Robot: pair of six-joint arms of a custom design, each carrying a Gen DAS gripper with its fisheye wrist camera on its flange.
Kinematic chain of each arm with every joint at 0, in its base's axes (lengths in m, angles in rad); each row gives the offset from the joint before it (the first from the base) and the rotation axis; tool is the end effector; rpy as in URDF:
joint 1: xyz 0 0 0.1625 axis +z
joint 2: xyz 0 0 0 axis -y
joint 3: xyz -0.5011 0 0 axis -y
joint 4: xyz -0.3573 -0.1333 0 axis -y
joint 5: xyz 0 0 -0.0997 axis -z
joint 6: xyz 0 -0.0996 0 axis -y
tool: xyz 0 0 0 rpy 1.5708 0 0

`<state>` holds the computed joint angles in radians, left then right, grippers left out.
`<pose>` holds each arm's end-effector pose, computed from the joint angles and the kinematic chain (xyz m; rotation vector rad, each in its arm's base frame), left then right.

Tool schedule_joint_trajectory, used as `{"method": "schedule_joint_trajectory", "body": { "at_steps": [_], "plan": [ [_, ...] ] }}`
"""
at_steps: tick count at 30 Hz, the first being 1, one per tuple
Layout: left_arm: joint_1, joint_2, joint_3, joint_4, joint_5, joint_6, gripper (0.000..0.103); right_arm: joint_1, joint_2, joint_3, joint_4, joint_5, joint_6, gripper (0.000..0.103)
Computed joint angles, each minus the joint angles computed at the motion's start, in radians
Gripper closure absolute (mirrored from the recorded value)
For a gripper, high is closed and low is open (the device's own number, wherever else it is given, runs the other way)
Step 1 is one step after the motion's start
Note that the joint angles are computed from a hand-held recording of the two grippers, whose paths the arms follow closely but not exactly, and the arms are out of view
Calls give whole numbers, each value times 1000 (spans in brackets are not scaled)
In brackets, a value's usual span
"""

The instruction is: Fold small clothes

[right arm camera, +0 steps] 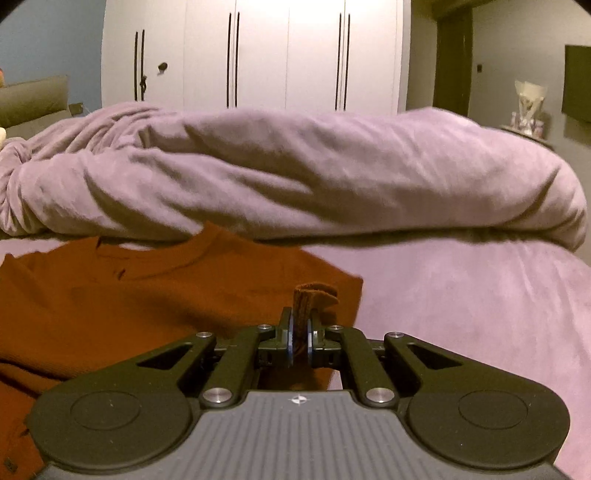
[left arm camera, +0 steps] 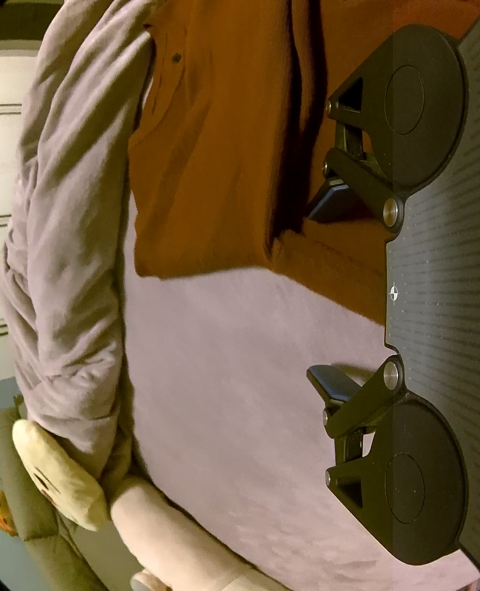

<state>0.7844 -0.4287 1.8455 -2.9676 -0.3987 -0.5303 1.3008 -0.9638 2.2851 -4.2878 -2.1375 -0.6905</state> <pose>-0.2724 -0.5898 -0.0229 0.2775 2.0481 -0.8231 -0.0495 -0.4783 0.3114 -0.0542 -1.8508 1.0959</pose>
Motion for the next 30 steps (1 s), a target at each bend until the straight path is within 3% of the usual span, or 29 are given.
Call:
{"method": "schedule_joint_trajectory", "body": {
  "at_steps": [4, 9, 13, 22, 24, 26, 28, 30],
  "plan": [
    [9, -8, 2, 7, -8, -8, 10, -18, -24, 31, 33, 19, 62, 97],
    [9, -5, -6, 18, -1, 0, 10, -9, -23, 36, 28, 11, 54, 97],
    [11, -5, -5, 9, -3, 9, 10, -12, -54, 40, 87, 18, 131, 97],
    [9, -11, -4, 28, 6, -19, 9, -6, -66, 51, 107, 6, 165, 97],
    [3, -18, 9, 22, 20, -34, 10, -7, -58, 41, 114, -25, 154, 97],
    [-4, -36, 31, -8, 14, -45, 10, -1, -61, 32, 154, -74, 170, 96],
    [-14, -49, 61, -128, -11, -13, 10, 15, -74, 35, 160, -103, 218, 85],
    [-20, -65, 73, -200, -54, -10, 10, 23, -114, 62, 180, -80, 323, 80]
  ]
}}
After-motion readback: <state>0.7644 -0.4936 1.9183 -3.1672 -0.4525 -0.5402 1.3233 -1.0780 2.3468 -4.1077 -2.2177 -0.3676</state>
